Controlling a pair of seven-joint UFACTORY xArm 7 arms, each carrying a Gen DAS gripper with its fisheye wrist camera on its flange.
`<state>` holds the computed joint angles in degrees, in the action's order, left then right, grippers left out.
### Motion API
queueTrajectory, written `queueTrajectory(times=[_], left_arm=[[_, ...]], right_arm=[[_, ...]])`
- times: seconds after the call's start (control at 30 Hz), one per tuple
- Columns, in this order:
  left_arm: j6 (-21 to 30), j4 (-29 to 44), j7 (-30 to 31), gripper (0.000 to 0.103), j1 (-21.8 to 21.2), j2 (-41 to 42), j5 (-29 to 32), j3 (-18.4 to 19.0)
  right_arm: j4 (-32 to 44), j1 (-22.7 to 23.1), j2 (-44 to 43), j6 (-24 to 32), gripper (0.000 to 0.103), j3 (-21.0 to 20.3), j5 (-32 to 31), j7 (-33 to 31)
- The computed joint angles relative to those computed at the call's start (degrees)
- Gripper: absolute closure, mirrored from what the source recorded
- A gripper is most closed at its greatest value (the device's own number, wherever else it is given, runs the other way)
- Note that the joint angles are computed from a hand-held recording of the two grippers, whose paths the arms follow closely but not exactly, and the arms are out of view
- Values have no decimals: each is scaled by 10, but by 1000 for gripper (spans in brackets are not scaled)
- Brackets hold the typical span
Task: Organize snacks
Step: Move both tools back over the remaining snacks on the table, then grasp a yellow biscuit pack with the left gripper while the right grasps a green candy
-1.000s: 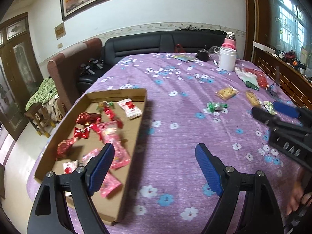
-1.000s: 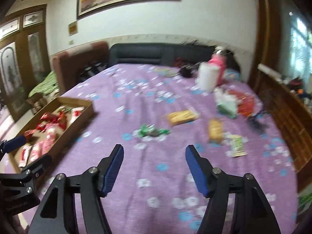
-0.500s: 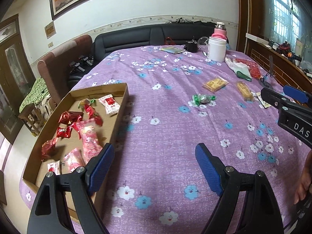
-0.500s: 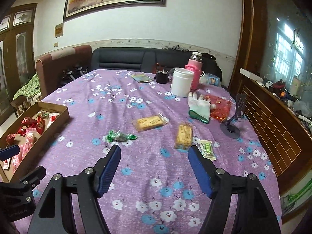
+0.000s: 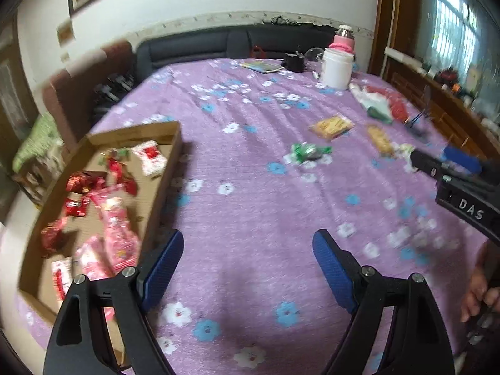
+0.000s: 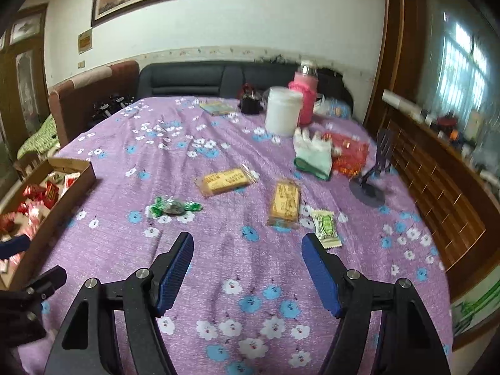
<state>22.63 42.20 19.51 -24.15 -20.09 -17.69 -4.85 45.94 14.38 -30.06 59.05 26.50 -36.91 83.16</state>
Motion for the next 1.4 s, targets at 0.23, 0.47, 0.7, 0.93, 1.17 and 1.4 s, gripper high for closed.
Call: queueTrajectory(times=[0.23, 0.47, 0.7, 0.93, 1.17, 1.4], left_arm=[[110, 140, 86, 19, -22, 78, -165, 55], [150, 234, 121, 19, 8, 161, -189, 5], [150, 394, 74, 19, 11, 325, -86, -68], [120, 491, 51, 19, -32, 440, 36, -91], [142, 587, 30, 29, -78, 528, 142, -73], [129, 572, 18, 71, -80, 521, 159, -75]], right_arm=[[-142, -21, -129, -167, 28, -177, 115, -50], [-207, -76, -114, -281, 28, -188, 172, -75], [-199, -131, -87, -261, 50, -139, 192, -121], [-200, -156, -87, -251, 53, -111, 184, -126], [-192, -158, -78, -243, 53, -106, 178, -126], [-190, -157, -80, -224, 82, -105, 170, -114]])
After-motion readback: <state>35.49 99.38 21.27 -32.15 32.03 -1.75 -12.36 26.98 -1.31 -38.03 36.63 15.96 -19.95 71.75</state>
